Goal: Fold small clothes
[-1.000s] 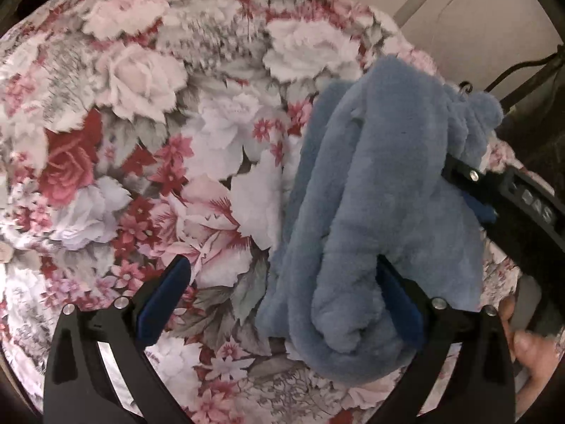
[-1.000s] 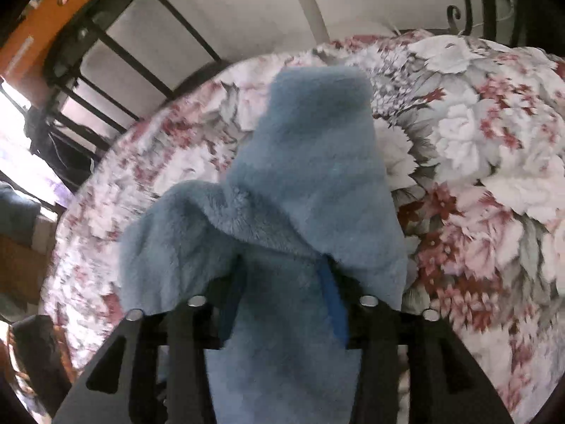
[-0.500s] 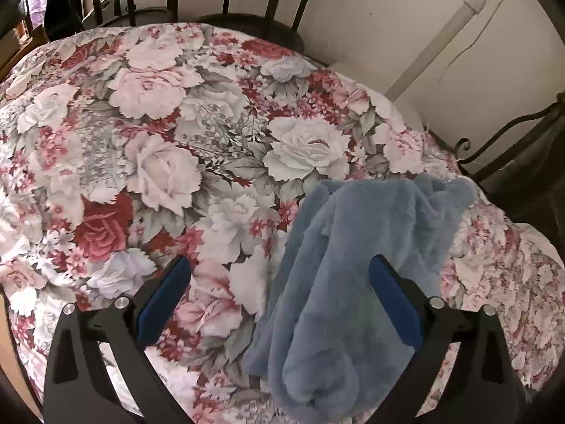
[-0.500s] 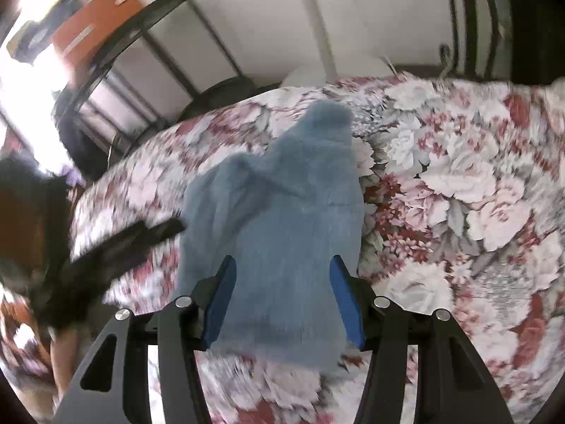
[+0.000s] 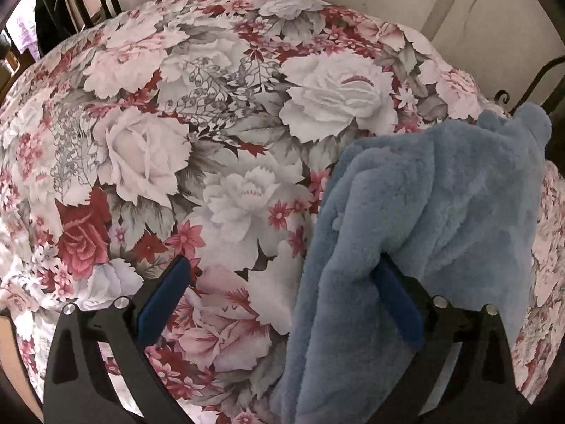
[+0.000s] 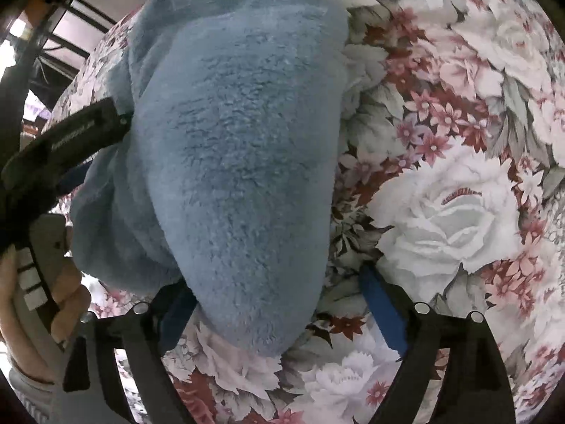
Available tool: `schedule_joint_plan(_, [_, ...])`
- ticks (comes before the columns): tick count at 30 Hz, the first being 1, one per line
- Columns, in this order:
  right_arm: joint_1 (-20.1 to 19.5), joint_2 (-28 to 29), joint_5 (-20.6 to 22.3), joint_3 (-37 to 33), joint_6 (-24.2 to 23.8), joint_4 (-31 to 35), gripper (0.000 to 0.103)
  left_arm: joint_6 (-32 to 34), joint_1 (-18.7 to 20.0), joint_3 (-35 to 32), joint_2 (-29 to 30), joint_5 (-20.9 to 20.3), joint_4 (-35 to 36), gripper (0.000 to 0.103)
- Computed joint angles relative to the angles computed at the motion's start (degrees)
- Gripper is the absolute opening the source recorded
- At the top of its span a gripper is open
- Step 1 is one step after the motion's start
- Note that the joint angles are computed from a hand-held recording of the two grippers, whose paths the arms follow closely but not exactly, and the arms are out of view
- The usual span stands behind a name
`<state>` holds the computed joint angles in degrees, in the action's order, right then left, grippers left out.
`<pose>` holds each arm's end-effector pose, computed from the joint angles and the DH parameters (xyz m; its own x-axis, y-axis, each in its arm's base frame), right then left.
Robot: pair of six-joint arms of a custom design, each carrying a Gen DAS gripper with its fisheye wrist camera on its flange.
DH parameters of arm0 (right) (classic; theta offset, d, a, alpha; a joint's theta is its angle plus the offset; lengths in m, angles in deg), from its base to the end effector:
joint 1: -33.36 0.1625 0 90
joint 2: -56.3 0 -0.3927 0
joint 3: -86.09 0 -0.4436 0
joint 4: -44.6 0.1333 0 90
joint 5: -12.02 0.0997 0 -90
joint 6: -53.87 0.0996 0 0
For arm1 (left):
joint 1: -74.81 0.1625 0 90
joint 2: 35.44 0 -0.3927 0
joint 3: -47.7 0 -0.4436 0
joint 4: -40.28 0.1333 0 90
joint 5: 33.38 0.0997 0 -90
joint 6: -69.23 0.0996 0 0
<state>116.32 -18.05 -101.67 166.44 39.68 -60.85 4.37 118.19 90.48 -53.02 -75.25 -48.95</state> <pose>0.0116 -0.6669 0.4207 -0.9029 -0.0677 0.4245 -0.1036 0.9927 -0.0620 -0.4653 -0.7252 -0.0112 -0.6856 -0.2577 -0.6808 0.0772 0.9042 -0.4200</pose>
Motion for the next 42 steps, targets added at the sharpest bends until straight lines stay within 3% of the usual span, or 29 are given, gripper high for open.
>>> schedule_joint_plan(6, [1.01, -0.36, -1.14, -1.1, 0.59, 1.14, 0.088, 0.17, -0.25, 2.05, -1.4, -1.01, -3.4, 0.099])
schedule_joint_plan(11, [4.28, -3.15, -5.62, 1.03, -4.65, -4.25, 0.088, -0.05, -0.94, 9.39, -6.5, -3.34, -9.98, 0.099])
schedule_joint_plan(16, [4.96, -6.04, -5.31, 3.34, -6.12, -8.82, 0.089, -2.46, -3.52, 14.56, -10.68, -1.46, -7.09, 0.099])
schedule_joint_plan(22, [5.02, -7.1, -5.45, 3.08, -8.33, -13.24, 0.09, -5.99, -6.56, 15.21, -12.78, 1.89, 1.68, 0.099])
schedule_joint_plan(27, [5.24, -5.85, -5.34, 1.62, -7.0, -15.02, 0.095, -6.89, -7.71, 13.93, -12.31, 3.47, 5.57, 0.099])
schedule_joint_plan(34, [6.76, -5.87, -6.52, 3.68, -10.31, -23.68, 0.099, -3.22, -7.65, 10.92, -9.82, 3.45, 6.07, 0.099])
schedule_joint_plan(40, [6.12, -5.04, -5.07, 2.51, -7.64, -23.16, 0.099, -0.38, -6.53, 11.15, -9.46, 1.2, 2.32, 0.099])
schedule_joint_plan(42, [5.53, -2.81, -8.22, 0.76, -4.61, -19.22, 0.099, 0.15, -5.45, 11.3, -8.99, -1.12, 0.83, 0.099])
